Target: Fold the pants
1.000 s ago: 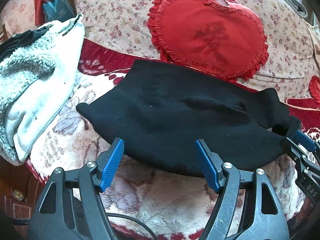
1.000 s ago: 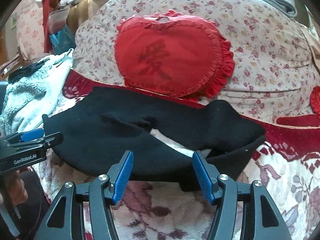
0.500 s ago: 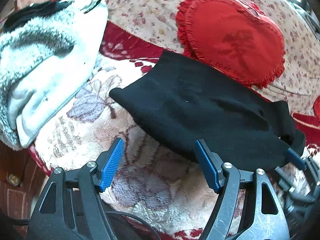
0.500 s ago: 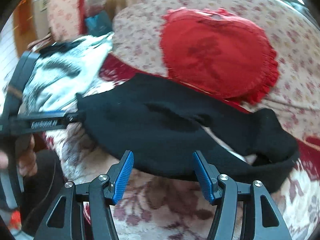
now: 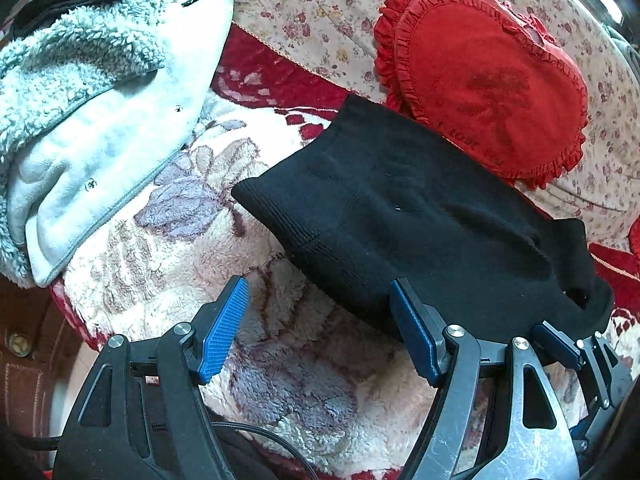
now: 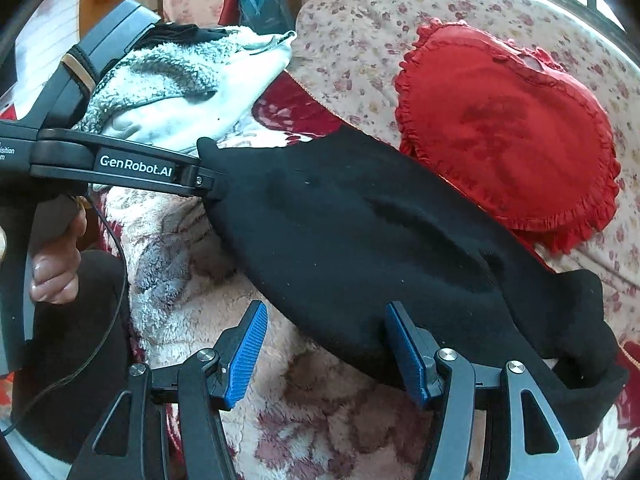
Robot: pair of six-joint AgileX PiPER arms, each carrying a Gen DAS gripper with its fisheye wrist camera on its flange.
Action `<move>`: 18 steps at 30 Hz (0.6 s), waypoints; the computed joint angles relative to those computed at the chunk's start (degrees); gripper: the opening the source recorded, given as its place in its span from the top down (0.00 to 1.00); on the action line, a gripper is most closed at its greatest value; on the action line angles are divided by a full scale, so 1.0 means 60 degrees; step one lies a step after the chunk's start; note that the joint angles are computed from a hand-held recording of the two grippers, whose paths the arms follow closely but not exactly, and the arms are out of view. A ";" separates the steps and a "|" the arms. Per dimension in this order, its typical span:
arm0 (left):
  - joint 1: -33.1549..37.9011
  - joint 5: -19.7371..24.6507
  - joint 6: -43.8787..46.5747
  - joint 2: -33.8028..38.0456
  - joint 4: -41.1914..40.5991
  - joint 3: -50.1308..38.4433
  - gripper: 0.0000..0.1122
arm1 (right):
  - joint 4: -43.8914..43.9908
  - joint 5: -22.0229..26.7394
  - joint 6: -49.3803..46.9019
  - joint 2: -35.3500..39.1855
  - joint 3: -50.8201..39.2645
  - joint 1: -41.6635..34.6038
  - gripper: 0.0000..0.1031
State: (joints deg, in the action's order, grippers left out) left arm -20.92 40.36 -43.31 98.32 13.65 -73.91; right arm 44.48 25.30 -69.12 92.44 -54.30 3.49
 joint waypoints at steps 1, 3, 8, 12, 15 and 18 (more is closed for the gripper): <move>0.0032 -0.0017 0.0012 0.0033 -0.0008 -0.0021 0.34 | -0.0016 -0.0044 0.0010 0.0012 -0.0005 0.0037 0.43; 0.0081 -0.0027 0.0091 0.0072 -0.0094 -0.0053 0.34 | 0.0049 -0.0076 0.0018 0.0050 -0.0029 0.0086 0.43; 0.0319 -0.0053 0.0446 0.0356 -0.0572 -0.0388 0.34 | 0.0090 -0.0342 -0.0021 0.0328 -0.0169 0.0202 0.43; 0.0532 0.0030 0.0923 0.0959 -0.1220 -0.0973 0.34 | 0.1247 -0.0262 -0.0951 0.0895 -0.0550 0.0042 0.43; 0.0673 0.0074 0.1510 0.1362 -0.1908 -0.1283 0.34 | 0.0981 -0.0337 -0.0643 0.1362 -0.0936 0.0133 0.56; 0.0653 -0.0059 0.1709 0.1552 -0.2022 -0.1336 0.55 | 0.0820 -0.0266 -0.0464 0.1583 -0.1158 0.0211 0.73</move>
State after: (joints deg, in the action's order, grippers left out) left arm -17.01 40.01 -33.06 107.63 1.52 -81.93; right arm 49.40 23.70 -71.90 101.94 -61.25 4.75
